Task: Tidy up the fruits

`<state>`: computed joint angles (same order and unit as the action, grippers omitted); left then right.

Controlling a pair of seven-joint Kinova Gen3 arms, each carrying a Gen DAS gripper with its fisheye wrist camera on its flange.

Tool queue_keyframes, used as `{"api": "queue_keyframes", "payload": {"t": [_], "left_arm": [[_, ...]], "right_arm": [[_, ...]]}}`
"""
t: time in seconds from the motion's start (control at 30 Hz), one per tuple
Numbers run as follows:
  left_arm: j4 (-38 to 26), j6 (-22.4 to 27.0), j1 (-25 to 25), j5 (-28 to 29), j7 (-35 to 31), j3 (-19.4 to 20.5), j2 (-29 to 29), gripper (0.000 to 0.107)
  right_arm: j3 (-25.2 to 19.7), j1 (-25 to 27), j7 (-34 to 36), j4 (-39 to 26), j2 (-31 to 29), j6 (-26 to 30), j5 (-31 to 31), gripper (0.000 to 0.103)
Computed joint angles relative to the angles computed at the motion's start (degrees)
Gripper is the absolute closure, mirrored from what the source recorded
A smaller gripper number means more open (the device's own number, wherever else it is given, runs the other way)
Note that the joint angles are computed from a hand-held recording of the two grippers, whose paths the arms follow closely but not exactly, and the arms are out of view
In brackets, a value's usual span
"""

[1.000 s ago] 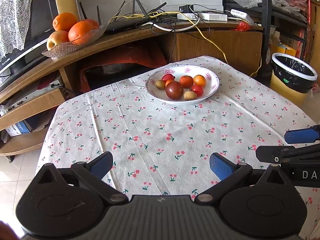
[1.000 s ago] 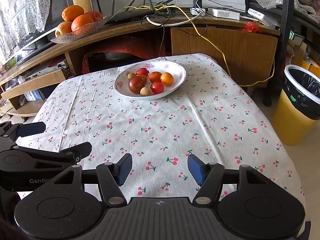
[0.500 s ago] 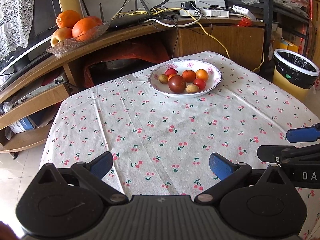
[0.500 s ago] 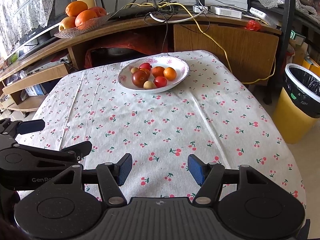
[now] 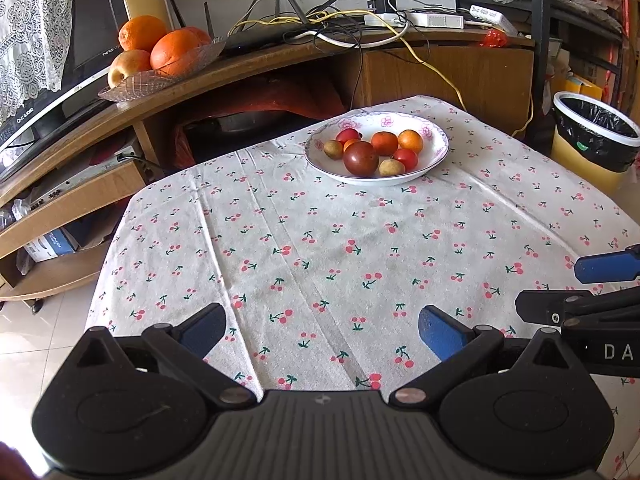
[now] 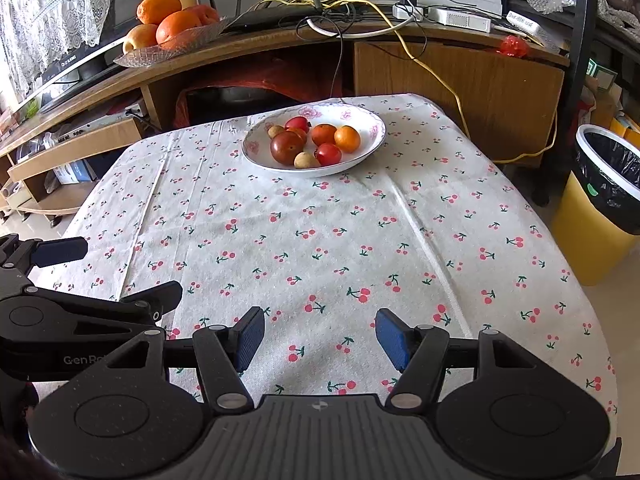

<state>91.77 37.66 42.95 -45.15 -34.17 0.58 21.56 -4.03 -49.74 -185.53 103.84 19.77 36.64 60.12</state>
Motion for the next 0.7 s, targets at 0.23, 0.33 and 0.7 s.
{"api": "queue_keyframes", "payload": {"t": [0.23, 0.33, 0.7], "left_arm": [[0.13, 0.66, 0.38, -0.65, 0.50, -0.02, -0.09, 0.004], [0.18, 0.87, 0.54, -1.13, 0.85, -0.01, -0.06, 0.004], [0.12, 1.46, 0.37, -1.32, 0.60, 0.32, 0.10, 0.004]], "right_arm": [[-0.16, -0.17, 0.38, -0.07, 0.11, 0.16, -0.35, 0.045], [-0.15, -0.26, 0.42, -0.08, 0.12, 0.18, -0.42, 0.045], [-0.11, -0.49, 1.00, -0.42, 0.54, 0.34, -0.99, 0.045]]}}
